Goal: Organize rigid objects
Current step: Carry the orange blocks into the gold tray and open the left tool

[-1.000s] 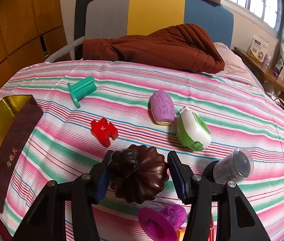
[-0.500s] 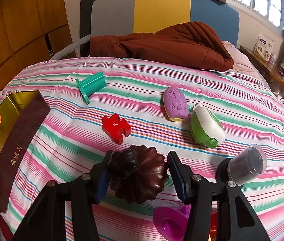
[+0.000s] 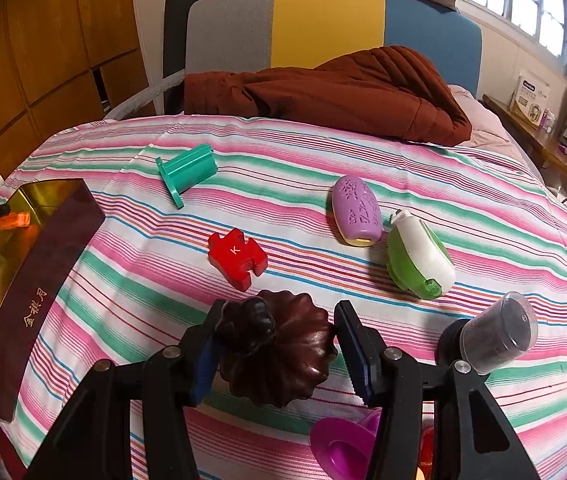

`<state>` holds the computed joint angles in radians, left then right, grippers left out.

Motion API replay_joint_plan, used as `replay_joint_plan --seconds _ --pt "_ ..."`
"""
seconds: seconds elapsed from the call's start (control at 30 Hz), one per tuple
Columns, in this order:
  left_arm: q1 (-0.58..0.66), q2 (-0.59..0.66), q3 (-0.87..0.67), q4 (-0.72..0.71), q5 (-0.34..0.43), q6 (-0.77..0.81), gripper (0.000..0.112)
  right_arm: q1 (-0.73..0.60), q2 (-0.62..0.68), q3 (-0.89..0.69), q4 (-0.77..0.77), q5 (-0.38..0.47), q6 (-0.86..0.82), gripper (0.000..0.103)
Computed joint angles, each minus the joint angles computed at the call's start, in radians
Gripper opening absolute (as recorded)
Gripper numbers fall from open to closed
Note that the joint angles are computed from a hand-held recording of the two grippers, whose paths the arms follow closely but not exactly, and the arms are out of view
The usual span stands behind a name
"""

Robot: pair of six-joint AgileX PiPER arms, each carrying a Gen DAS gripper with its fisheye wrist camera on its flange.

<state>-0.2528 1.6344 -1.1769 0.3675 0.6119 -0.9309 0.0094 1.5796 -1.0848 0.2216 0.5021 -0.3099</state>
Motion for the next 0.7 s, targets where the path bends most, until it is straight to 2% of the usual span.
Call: replay_joint_plan --seconds 0.2,0.3,0.37,0.5,0.7 --pt "-0.018 -0.095 0.097 -0.065 -0.044 -0.025 0.045 0.008 0.000 0.005 0.006 -0.009 -0.005 0.054" --pt "-0.091 -0.174 0.178 0.044 -0.067 -0.147 0.045 0.010 -0.002 0.004 0.007 -0.003 0.006 0.054" --pt "-0.150 -0.195 0.200 0.113 -0.036 -0.201 0.045 0.012 -0.001 0.002 0.019 0.006 0.007 0.054" --pt "-0.286 -0.194 0.201 0.216 0.076 -0.285 0.045 0.036 -0.003 -0.012 0.010 0.041 0.073 0.054" --pt "-0.373 -0.217 0.234 0.252 0.092 -0.325 0.045 0.140 -0.033 -0.045 0.043 0.078 0.115 0.054"
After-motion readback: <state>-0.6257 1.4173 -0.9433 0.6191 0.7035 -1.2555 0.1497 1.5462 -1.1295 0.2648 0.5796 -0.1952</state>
